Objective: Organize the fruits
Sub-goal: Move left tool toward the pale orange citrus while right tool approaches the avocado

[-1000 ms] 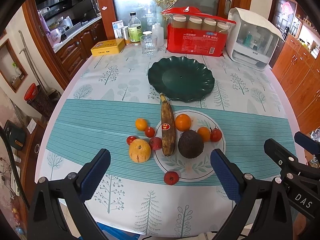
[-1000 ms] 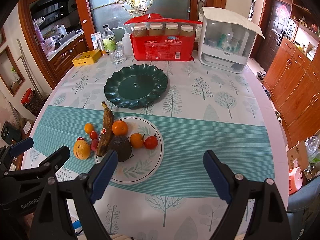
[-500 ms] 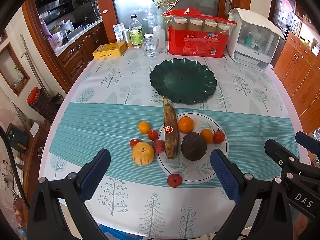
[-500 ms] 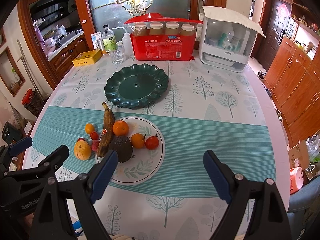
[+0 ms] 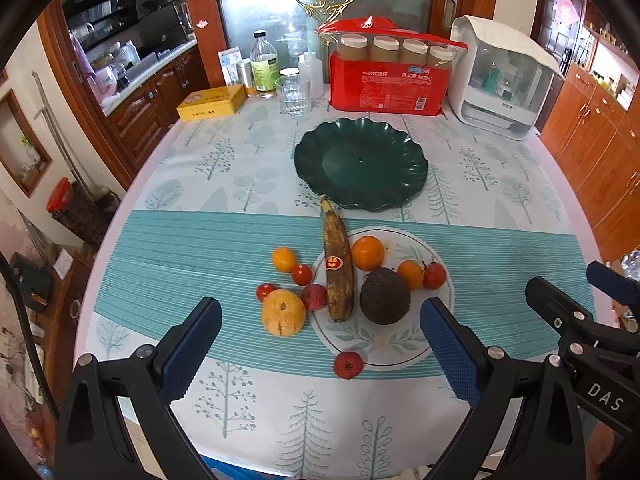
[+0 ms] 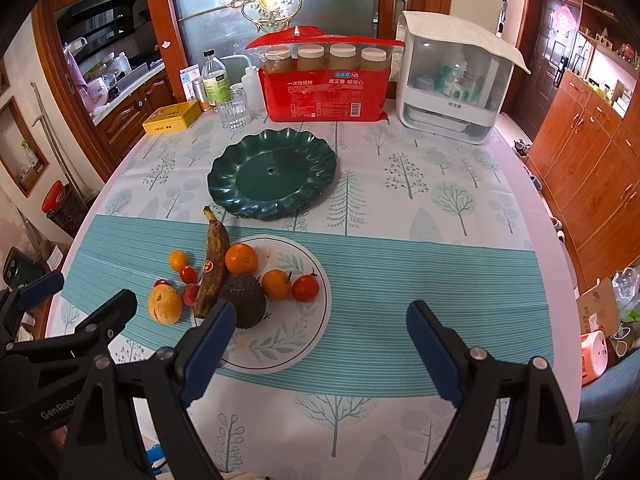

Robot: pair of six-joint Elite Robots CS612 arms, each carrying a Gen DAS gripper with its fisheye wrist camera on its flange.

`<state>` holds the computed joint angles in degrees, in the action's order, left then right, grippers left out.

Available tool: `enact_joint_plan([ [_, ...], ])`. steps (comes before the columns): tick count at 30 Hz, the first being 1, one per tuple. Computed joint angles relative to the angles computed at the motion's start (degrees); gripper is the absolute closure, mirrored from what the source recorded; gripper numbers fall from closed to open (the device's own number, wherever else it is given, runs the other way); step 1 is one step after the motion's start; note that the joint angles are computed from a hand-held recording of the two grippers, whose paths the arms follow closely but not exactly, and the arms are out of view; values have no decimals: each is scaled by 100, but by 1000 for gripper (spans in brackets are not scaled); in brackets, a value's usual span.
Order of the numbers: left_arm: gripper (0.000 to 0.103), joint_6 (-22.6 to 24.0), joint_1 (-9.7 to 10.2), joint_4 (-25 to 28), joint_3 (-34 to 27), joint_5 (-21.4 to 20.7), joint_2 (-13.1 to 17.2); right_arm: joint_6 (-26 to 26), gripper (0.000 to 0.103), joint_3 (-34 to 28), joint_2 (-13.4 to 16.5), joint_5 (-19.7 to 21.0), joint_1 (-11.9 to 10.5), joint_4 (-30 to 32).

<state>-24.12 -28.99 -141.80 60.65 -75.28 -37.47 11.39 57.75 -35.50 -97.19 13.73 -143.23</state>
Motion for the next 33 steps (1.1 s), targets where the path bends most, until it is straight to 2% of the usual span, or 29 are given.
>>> enact_joint_plan([
  [3,5,4,16,-116,24,-122,-3,30,15,-43,35,12,2,53],
  [9,5,106,-7,-135,-3,11,10,37,15,-136,81,-12,4,105],
  [21,4,159,36,-26,-72,-67,40,60,15,-221,114,40,-16,122],
  [24,4,240,53,-96,-87,85,63,130,15,-281,146,75,-53,101],
  [29,4,267,120,-196,-182,287,130,-54,15,-453,255,-137,-53,112],
  [33,4,164,222,-197,-313,286,220,-195,21,-656,358,68,-95,314],
])
